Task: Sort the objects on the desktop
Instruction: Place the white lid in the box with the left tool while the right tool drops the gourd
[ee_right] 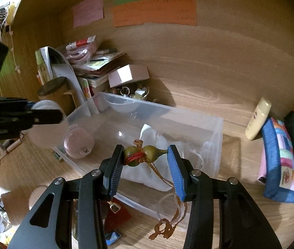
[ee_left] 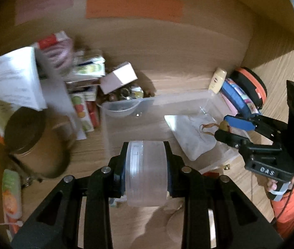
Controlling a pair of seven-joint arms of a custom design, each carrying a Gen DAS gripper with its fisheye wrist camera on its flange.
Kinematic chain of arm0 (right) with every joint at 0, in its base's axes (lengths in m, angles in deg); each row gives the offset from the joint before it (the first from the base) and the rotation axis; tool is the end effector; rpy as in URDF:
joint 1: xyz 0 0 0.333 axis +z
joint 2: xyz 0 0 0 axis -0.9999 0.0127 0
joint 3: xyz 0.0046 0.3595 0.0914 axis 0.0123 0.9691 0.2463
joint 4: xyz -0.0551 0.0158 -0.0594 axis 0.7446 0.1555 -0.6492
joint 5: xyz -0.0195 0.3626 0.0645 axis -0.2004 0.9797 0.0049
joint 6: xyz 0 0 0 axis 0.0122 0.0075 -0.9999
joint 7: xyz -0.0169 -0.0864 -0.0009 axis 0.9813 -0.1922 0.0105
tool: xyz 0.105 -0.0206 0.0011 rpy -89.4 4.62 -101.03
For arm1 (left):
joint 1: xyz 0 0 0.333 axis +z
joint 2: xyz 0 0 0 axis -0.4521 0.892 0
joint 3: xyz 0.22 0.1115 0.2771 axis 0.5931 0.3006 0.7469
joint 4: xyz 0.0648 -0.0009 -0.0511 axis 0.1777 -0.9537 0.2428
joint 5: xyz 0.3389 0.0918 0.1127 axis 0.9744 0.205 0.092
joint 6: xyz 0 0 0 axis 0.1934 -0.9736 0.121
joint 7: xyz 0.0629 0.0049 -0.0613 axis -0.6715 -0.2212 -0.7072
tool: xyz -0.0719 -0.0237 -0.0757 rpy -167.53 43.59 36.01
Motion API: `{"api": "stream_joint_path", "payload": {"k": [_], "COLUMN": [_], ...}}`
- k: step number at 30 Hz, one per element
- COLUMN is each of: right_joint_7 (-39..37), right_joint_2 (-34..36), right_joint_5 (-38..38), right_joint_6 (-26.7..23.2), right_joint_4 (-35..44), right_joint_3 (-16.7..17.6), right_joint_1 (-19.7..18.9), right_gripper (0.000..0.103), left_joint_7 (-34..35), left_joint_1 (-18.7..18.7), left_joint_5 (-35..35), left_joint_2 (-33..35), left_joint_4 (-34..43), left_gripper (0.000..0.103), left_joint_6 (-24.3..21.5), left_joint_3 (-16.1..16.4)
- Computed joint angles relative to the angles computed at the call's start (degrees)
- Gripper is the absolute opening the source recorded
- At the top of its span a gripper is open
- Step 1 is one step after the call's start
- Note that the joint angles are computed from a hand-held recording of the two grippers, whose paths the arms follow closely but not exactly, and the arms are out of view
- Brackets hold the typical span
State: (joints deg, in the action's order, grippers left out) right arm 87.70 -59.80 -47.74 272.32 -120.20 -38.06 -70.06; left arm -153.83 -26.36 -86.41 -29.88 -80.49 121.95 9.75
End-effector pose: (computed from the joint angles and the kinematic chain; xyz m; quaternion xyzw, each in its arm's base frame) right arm 0.5056 0.2117 0.3771 -0.7399 0.5214 -0.2216 0.3628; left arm 0.5555 -0.0541 0.3836 -0.4550 0.8084 -0.3485 0.1339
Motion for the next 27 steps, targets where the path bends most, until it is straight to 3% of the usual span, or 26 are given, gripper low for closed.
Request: {"api": "stream_joint_path", "payload": {"k": [8, 19, 27], "right_joint_7": [4.6, 5.8, 2.3], "right_joint_2": [1.1, 2.2, 2.3], "right_joint_5": [-6.4, -8.0, -4.1], "right_joint_6": [-0.3, -2.0, -2.4], "right_joint_4": [0.2, 0.9, 1.2], "right_joint_3": [3.0, 2.8, -0.1], "right_joint_1": [-5.0, -5.3, -1.0], "right_gripper": [0.039, 0.039, 0.041], "left_joint_7": [-6.3, -12.3, -14.9], "left_joint_1": [-0.8, 1.4, 3.3], "left_joint_5": [6.8, 15.3, 20.4], "left_joint_2": [5.2, 10.0, 11.7], "left_joint_4": [4.0, 6.2, 5.6], "left_gripper": [0.029, 0.029, 0.029], "left_joint_6": [1.3, 2.5, 5.8], "left_joint_3": [-2.3, -6.8, -10.3]}}
